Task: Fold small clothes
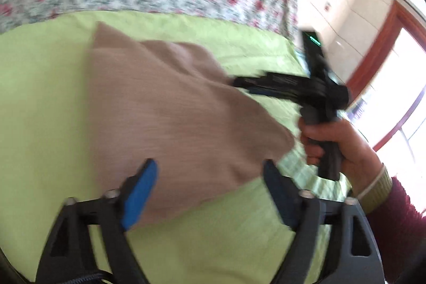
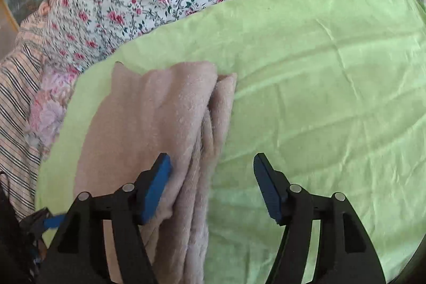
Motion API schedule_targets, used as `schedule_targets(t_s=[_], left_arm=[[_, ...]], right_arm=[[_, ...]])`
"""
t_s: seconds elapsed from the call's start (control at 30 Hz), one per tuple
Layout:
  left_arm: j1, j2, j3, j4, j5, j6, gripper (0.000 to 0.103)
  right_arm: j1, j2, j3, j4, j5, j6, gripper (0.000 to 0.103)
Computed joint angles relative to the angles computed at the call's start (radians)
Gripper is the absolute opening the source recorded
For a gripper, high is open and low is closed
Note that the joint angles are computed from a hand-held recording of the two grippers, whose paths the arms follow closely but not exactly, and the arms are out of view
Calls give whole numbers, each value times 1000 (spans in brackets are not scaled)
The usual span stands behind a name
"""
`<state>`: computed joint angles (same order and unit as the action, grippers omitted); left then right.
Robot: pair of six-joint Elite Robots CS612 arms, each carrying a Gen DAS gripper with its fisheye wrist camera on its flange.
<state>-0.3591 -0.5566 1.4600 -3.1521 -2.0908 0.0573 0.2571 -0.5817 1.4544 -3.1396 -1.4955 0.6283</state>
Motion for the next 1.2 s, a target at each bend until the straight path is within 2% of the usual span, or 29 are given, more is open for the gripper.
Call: schedule_targets(t_s=[0.07, 0.17, 0.27, 0.37, 0.47, 0.57, 0.6, 0.63, 0.67, 0.7, 0.77, 0.93, 1.1, 1.2], left_arm=[[22, 10, -28, 14, 4, -40, 86], [49, 43, -97, 77, 0, -108, 86], [68, 89, -192, 167, -52, -162, 86], [72, 132, -267, 216, -65, -196, 86], [69, 187, -366, 315, -84, -207, 86], [73, 245, -462, 399, -161, -209, 87], [74, 256, -478, 401, -180, -210, 83], [77, 270, -497, 393, -215, -215, 74], [82, 286, -519, 402, -268, -228, 53], [84, 290, -524, 395, -279, -240, 49], [86, 271, -487, 350, -270, -231, 43], [112, 172, -312, 223, -253, -204, 41], [176, 66, -119, 105, -195, -163, 41], [201, 34, -63, 72, -158, -156, 41]], right_arm=[[-6, 2, 16, -53, 47, 30, 75], [-9, 13, 10, -75, 91, 55, 76], [-13, 37, -17, -72, 139, 81, 76], [-16, 58, -45, -58, 171, 85, 76], [-25, 82, -76, -32, 217, 103, 76], [-27, 97, -90, -40, 228, 111, 76], [-27, 101, -96, -35, 241, 112, 67], [-30, 107, -102, -36, 270, 120, 47], [-28, 110, -104, -42, 276, 138, 43], [-22, 105, -103, -38, 255, 125, 40], [-14, 101, -99, -63, 241, 121, 34], [28, 108, -124, -113, 268, 117, 31], [83, 175, -237, -128, 347, 112, 31], [112, 221, -317, -119, 373, 110, 31]])
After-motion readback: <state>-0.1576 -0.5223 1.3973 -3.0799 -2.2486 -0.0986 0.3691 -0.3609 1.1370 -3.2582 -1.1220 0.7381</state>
